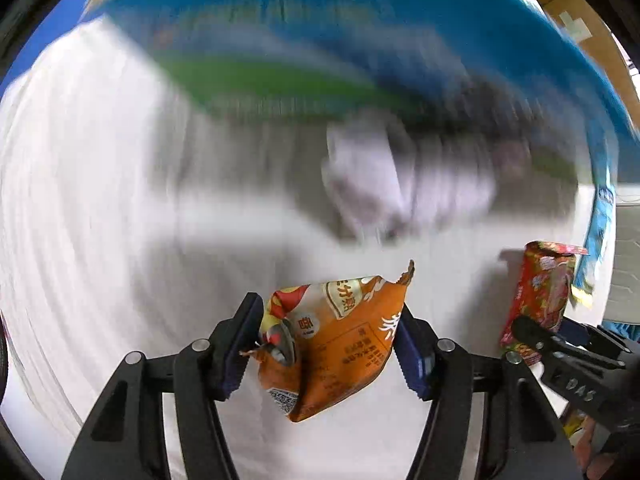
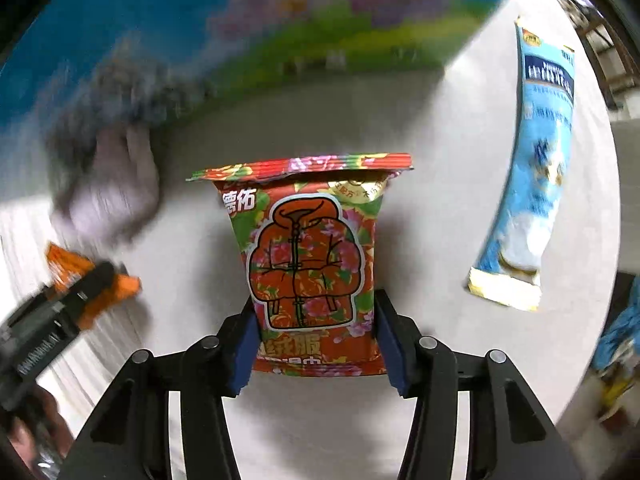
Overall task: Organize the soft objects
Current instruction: 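Carry both bags into the box and open both tools to release them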
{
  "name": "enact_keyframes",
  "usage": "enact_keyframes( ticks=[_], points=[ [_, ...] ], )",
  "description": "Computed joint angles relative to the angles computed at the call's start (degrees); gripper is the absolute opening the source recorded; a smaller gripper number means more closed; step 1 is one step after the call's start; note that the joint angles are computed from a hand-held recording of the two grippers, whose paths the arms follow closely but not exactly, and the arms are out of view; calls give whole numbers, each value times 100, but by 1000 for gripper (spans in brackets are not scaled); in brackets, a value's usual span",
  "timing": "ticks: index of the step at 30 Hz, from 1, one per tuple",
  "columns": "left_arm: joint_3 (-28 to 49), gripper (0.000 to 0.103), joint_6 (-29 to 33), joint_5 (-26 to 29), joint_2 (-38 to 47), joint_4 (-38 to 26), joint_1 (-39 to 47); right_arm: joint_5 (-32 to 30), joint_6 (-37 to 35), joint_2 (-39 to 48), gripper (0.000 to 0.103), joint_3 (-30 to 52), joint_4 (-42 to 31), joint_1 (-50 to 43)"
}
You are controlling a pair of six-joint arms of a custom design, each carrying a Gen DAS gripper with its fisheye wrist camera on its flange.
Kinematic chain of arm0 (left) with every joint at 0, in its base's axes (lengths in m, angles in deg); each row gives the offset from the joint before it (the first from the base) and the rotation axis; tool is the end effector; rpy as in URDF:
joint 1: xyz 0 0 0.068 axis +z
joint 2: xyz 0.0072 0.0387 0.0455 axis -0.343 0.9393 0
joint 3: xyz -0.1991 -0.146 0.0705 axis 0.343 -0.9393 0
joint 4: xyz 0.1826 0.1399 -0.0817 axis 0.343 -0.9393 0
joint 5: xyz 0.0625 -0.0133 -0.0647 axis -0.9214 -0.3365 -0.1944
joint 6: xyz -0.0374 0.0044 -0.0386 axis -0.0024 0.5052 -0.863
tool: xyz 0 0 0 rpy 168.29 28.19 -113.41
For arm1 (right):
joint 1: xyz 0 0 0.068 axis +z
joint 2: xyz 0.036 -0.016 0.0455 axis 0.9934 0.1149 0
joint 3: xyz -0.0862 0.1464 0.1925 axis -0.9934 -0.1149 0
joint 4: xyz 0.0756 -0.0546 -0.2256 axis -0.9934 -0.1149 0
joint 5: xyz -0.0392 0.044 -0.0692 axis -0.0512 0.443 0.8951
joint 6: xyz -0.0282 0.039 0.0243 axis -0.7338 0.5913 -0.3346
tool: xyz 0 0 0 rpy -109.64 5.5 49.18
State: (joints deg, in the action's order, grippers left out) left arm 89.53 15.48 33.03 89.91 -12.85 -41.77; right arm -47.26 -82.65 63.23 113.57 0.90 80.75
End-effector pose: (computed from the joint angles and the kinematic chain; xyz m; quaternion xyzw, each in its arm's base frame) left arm 0.2826 -0.1157 0.1581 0.0830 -0.9956 0.0284 0.0339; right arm 0.3123 -0.0107 0.1364 0.0152 -0.9929 -0.0581 0.1031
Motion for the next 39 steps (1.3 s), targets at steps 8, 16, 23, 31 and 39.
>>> enact_keyframes(
  ticks=[8, 16, 23, 31, 39],
  points=[
    [-1061, 60, -863, 174, -410, 464, -862, 518, -616, -626, 54, -940, 159, 148],
    [-1447, 60, -1343, -70, -561, 775, -1342, 625, -64, -428, 59, -736, 290, 648],
    [-1428, 56, -1205, -94, -627, 751, -1152, 639, -47, -621, 54, -1005, 452, 719],
    [-1450, 53, -1305, -212, -1402, 354, -1292, 413, -168, -1392, 49, -1165, 19, 719],
    [-1170, 53, -1429, -489, -2733, -564, -1539, 95, -433, -2614, 49, -866, -876, 563]
  ],
)
